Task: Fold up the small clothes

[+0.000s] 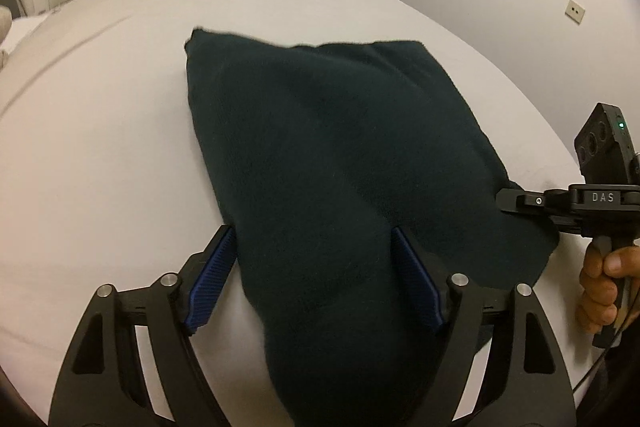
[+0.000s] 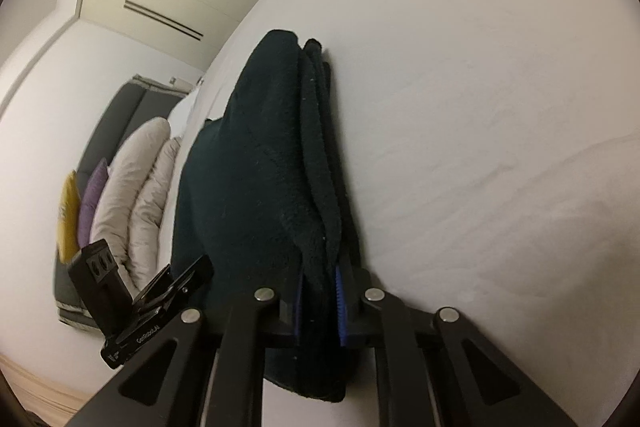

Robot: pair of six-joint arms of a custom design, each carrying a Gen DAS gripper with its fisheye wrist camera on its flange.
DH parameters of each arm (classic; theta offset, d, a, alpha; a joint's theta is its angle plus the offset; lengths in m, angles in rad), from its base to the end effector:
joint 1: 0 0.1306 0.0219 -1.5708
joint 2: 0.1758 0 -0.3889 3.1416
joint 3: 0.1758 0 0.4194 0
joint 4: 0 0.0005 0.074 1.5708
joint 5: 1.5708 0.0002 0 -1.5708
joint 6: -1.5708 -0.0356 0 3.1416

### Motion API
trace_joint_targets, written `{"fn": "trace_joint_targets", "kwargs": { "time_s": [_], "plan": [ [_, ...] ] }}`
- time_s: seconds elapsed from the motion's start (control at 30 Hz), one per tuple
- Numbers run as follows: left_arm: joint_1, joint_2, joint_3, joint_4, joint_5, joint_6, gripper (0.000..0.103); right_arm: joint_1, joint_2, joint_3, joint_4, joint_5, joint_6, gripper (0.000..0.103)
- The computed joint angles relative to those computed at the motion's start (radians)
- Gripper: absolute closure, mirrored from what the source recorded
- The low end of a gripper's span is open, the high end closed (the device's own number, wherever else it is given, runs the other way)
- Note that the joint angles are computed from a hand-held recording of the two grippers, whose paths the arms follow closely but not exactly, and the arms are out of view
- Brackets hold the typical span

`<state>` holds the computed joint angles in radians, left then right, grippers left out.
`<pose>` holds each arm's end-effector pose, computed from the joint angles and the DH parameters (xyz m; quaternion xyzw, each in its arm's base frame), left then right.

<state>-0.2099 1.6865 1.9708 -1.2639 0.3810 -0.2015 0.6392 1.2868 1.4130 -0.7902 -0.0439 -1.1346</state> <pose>0.5798 -0.1376 0.5317 0.2459 0.9083 -0.1823 0.2853 0.3863 0.2885 0.5023 0.2110 0.8737 0.3519 0.2614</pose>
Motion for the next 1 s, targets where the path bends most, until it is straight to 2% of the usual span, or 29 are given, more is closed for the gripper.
{"fn": "trace_joint_targets", "kwargs": {
  "time_s": [0.07, 0.17, 0.23, 0.27, 0.33, 0.4, 0.47, 0.53, 0.57, 0.63, 0.7, 0.73, 0.77, 0.87, 0.93, 1.0],
  "plan": [
    [0.013, 0.001, 0.012, -0.013, 0.027, 0.006, 0.026, 0.004, 0.004, 0.011, -0.017, 0.008, -0.005, 0.091],
    [0.015, -0.029, -0.029, 0.058, 0.005, -0.009, 0.026, 0.032, 0.029, 0.080, -0.095, 0.067, 0.020, 0.086],
    [0.009, 0.011, 0.012, 0.003, -0.015, -0.038, 0.026, 0.054, 0.071, 0.138, -0.151, 0.105, 0.038, 0.085],
    [0.007, 0.043, 0.035, -0.040, -0.015, -0.046, 0.025, 0.052, 0.072, 0.129, -0.143, 0.098, 0.034, 0.085],
    [-0.002, 0.052, 0.026, -0.021, 0.001, -0.025, 0.023, 0.045, 0.060, 0.101, -0.107, 0.081, 0.026, 0.086],
    [0.005, 0.061, 0.057, -0.047, 0.010, -0.028, 0.023, 0.046, 0.039, 0.080, -0.089, 0.077, 0.008, 0.085],
    [0.026, 0.047, 0.058, -0.016, 0.038, -0.001, 0.024, 0.053, 0.026, 0.090, -0.109, 0.096, -0.009, 0.078],
    [0.055, 0.029, 0.049, 0.056, 0.078, 0.056, 0.024, 0.060, 0.015, 0.104, -0.147, 0.152, -0.016, 0.045],
    [0.072, 0.044, 0.074, 0.068, 0.099, 0.096, 0.022, 0.064, 0.006, 0.109, -0.160, 0.190, -0.018, 0.040],
    [0.088, 0.105, 0.162, -0.003, 0.123, 0.122, 0.021, 0.053, -0.008, 0.103, -0.137, 0.207, -0.025, 0.036],
    [0.100, 0.182, 0.262, -0.096, 0.150, 0.142, 0.021, 0.024, 0.002, 0.113, -0.116, 0.150, -0.018, 0.036],
    [0.111, 0.185, 0.249, -0.115, 0.180, 0.146, 0.021, 0.014, 0.013, 0.122, -0.107, 0.125, -0.008, 0.036],
    [0.115, 0.220, 0.287, -0.142, 0.213, 0.170, 0.021, 0.002, 0.026, 0.126, -0.087, 0.084, 0.007, 0.036],
    [0.114, 0.300, 0.384, -0.250, 0.267, 0.194, 0.014, -0.040, 0.098, 0.158, -0.065, -0.030, -0.019, 0.036],
    [0.112, 0.347, 0.442, -0.281, 0.284, 0.192, 0.012, -0.069, 0.099, 0.122, -0.005, -0.084, -0.037, 0.044],
    [0.100, 0.426, 0.563, -0.351, 0.266, 0.160, 0.010, -0.079, 0.112, 0.117, 0.038, -0.105, -0.062, 0.047]
  ]
}}
